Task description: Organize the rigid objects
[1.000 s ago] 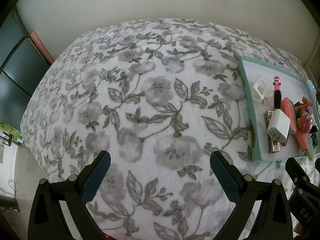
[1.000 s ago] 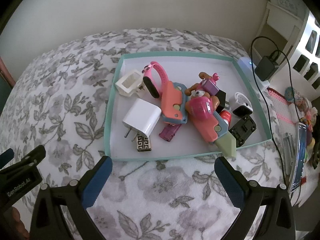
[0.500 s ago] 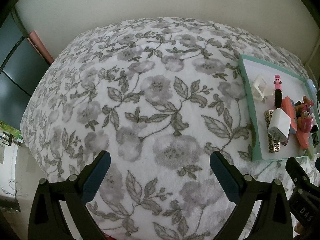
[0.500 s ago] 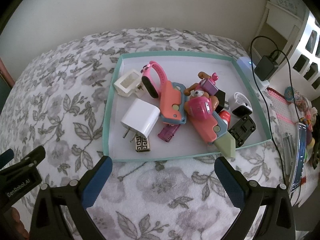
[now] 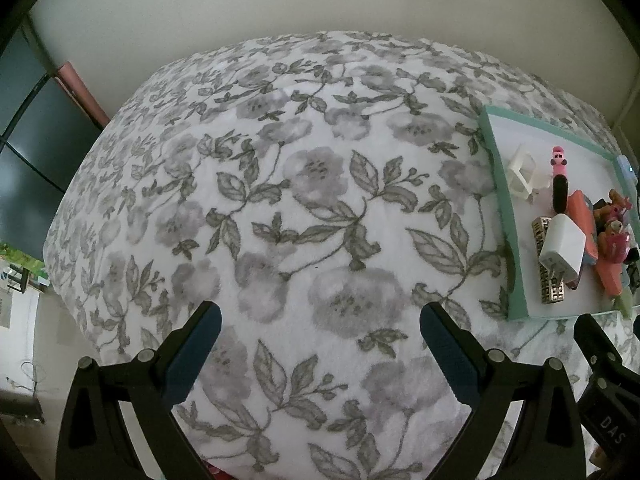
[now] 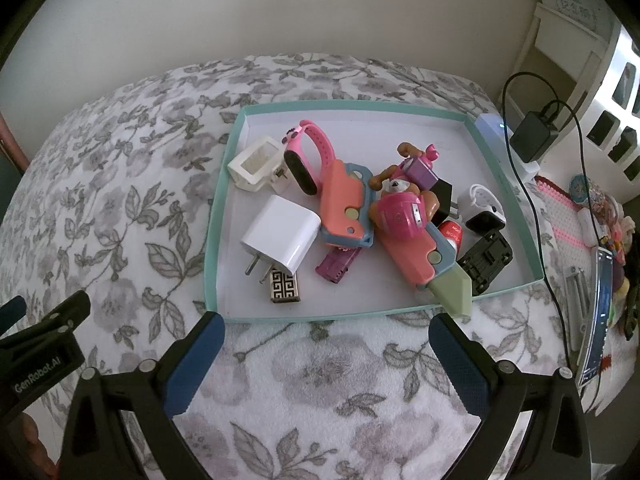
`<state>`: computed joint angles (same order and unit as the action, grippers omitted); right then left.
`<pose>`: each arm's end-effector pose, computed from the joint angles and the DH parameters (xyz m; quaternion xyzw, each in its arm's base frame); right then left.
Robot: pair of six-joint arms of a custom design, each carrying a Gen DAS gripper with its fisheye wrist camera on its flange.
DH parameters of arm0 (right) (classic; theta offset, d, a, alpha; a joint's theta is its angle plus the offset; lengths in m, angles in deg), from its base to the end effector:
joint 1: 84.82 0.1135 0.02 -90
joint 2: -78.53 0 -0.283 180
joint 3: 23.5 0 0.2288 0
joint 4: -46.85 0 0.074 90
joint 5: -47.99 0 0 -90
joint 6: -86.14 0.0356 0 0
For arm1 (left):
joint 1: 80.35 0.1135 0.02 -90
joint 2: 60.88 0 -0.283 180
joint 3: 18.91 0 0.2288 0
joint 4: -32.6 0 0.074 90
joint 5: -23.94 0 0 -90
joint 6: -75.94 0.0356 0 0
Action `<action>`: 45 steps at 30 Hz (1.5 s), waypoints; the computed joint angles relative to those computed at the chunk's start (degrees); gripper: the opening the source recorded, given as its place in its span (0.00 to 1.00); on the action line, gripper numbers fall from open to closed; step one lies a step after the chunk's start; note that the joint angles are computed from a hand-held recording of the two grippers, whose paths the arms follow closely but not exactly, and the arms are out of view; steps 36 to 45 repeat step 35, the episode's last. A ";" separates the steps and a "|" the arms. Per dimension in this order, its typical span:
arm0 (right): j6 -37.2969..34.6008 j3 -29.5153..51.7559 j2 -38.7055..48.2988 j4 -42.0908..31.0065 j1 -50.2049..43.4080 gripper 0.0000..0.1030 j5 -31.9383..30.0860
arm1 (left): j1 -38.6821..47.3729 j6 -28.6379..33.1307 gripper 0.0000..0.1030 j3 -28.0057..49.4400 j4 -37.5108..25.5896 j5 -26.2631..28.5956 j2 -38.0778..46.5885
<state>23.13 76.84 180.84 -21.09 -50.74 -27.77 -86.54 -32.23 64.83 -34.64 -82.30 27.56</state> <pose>0.2917 0.1868 0.2802 -0.0388 0.9765 -0.0172 0.2111 0.2733 -0.0196 0.2748 -0.1241 0.9701 0.1036 0.1813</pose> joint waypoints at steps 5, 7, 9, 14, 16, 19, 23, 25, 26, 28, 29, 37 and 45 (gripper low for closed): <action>0.08 0.05 0.01 -0.03 0.04 1.00 0.04 | -0.18 -0.08 0.97 0.08 -0.16 -0.33 0.15; 0.11 0.08 0.04 -0.07 0.02 1.00 0.00 | -0.31 -0.06 0.97 0.22 -0.50 -0.83 0.48; 0.06 0.01 0.00 -0.03 -0.01 1.00 0.03 | -0.32 0.13 0.97 0.42 -0.73 -0.92 0.68; -0.01 0.11 0.06 -0.05 -0.04 1.00 -0.01 | -0.29 0.22 0.97 0.40 -0.69 -0.68 0.64; 0.06 0.14 0.08 -0.09 -0.01 1.00 0.03 | -0.14 0.33 0.97 0.45 -0.74 -0.44 0.68; 0.11 0.09 0.07 -0.05 -0.02 1.00 0.03 | -0.15 0.05 0.97 0.75 -1.12 -0.57 1.04; 0.01 0.31 0.15 -0.22 -0.04 1.00 0.02 | -0.34 0.07 0.97 0.63 -1.14 -0.45 1.00; 0.01 0.31 0.15 -0.22 -0.04 1.00 0.02 | -0.45 0.12 0.97 0.61 -1.15 -0.69 0.97; 0.00 0.35 0.17 -0.24 -0.03 1.00 0.00 | -0.47 0.09 0.97 0.61 -1.18 -0.75 0.94; 0.08 0.38 0.18 -0.29 -0.01 1.00 0.02 | -0.39 -0.02 0.97 0.57 -1.17 -0.79 0.86; 0.11 0.46 0.20 -0.35 -0.01 1.00 0.01 | -0.36 -0.05 0.97 0.58 -1.17 -0.83 0.83; -0.13 0.28 0.18 -0.22 -0.10 1.00 -0.13 | 0.25 -0.59 0.97 0.37 -0.33 -0.22 -0.37; -0.13 0.28 0.18 -0.22 -0.10 1.00 -0.13 | 0.25 -0.59 0.97 0.37 -0.33 -0.22 -0.37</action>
